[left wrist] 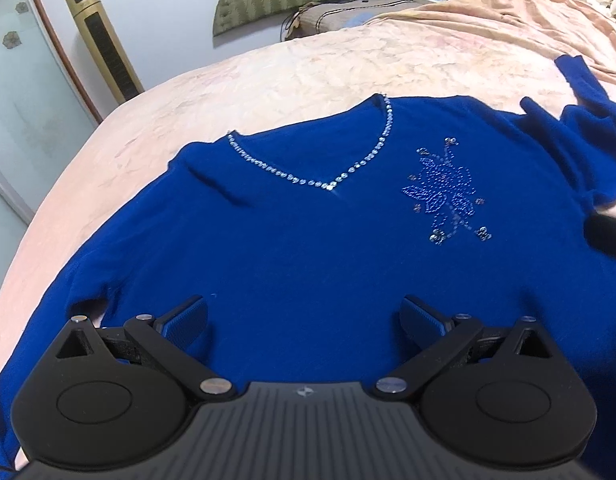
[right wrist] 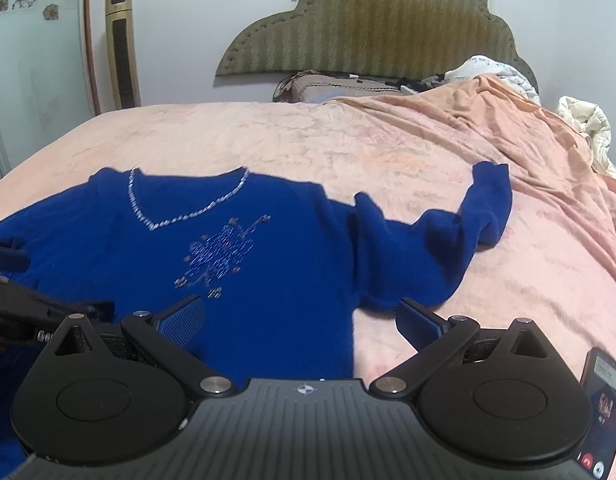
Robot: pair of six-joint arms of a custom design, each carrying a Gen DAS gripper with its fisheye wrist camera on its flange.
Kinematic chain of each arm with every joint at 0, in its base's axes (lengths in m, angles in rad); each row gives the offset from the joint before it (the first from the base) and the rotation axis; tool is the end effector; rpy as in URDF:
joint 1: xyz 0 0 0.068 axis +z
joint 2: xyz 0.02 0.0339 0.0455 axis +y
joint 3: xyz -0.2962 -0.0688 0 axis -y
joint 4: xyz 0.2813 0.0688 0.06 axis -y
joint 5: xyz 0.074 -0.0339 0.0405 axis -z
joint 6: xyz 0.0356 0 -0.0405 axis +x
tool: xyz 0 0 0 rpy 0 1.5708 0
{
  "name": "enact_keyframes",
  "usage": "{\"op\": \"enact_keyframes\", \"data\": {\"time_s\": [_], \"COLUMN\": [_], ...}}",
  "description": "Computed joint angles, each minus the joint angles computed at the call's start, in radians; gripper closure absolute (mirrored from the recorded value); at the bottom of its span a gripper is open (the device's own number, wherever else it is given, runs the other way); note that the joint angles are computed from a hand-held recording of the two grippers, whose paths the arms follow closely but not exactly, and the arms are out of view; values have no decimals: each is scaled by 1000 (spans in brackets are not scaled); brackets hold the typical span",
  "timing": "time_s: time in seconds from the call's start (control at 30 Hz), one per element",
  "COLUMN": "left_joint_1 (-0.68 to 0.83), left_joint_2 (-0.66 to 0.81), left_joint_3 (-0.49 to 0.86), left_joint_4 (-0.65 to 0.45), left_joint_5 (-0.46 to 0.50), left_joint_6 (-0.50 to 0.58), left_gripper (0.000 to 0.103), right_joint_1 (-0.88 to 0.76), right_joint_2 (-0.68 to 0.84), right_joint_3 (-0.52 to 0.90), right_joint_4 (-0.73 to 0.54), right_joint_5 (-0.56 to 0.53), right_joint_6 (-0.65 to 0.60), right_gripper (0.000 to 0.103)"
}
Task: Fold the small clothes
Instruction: 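Grasp the cuff of the outstretched blue sleeve with the right tool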
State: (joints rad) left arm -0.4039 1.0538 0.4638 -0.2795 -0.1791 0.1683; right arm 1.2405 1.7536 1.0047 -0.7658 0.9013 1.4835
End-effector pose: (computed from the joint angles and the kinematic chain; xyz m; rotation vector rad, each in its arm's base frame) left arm 0.1966 -0.0771 0.1810 0.6075 2.3473 0.1119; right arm 0.1322 0.2994 0.1613 0.3022 2.2237 -0.1635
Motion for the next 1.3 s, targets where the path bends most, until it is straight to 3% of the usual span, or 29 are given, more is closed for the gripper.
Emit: {"op": "enact_keyframes", "data": {"time_s": [0.13, 0.3, 0.47, 0.6, 0.73, 0.93, 0.97, 1.03, 1.07, 1.1, 1.2, 1.3], "left_joint_1": [-9, 2, 5, 9, 19, 9, 7, 9, 9, 8, 7, 0], "left_joint_2": [-2, 22, 62, 101, 141, 190, 199, 209, 214, 219, 224, 216], "left_joint_3": [-3, 12, 26, 34, 54, 69, 73, 75, 76, 78, 83, 79], "left_joint_4": [25, 40, 55, 82, 89, 117, 117, 119, 121, 122, 115, 110], "left_joint_5": [-3, 39, 64, 64, 71, 46, 45, 47, 44, 41, 38, 41], "left_joint_6": [11, 15, 20, 37, 41, 52, 53, 59, 61, 60, 51, 45], "left_gripper": [0, 0, 0, 0, 0, 0, 0, 0, 0, 0, 0, 0], "right_joint_1": [-57, -245, -578, -815, -992, -1111, -1112, -1112, -1116, -1123, -1145, -1146], "right_joint_2": [-75, -229, -337, -256, -106, 110, 133, 130, 116, 81, -42, -209], "right_joint_3": [-57, -169, -312, -327, -270, -126, -103, -104, -113, -145, -262, -377], "right_joint_4": [16, 106, 383, 553, 664, 693, 674, 680, 680, 700, 765, 764], "right_joint_5": [1, -9, -147, -238, -302, -333, -321, -294, -288, -298, -339, -307], "right_joint_6": [-37, -228, -465, -602, -703, -789, -787, -762, -734, -715, -667, -657], "right_gripper": [1, 2, 15, 28, 34, 39, 42, 65, 85, 93, 95, 95]}}
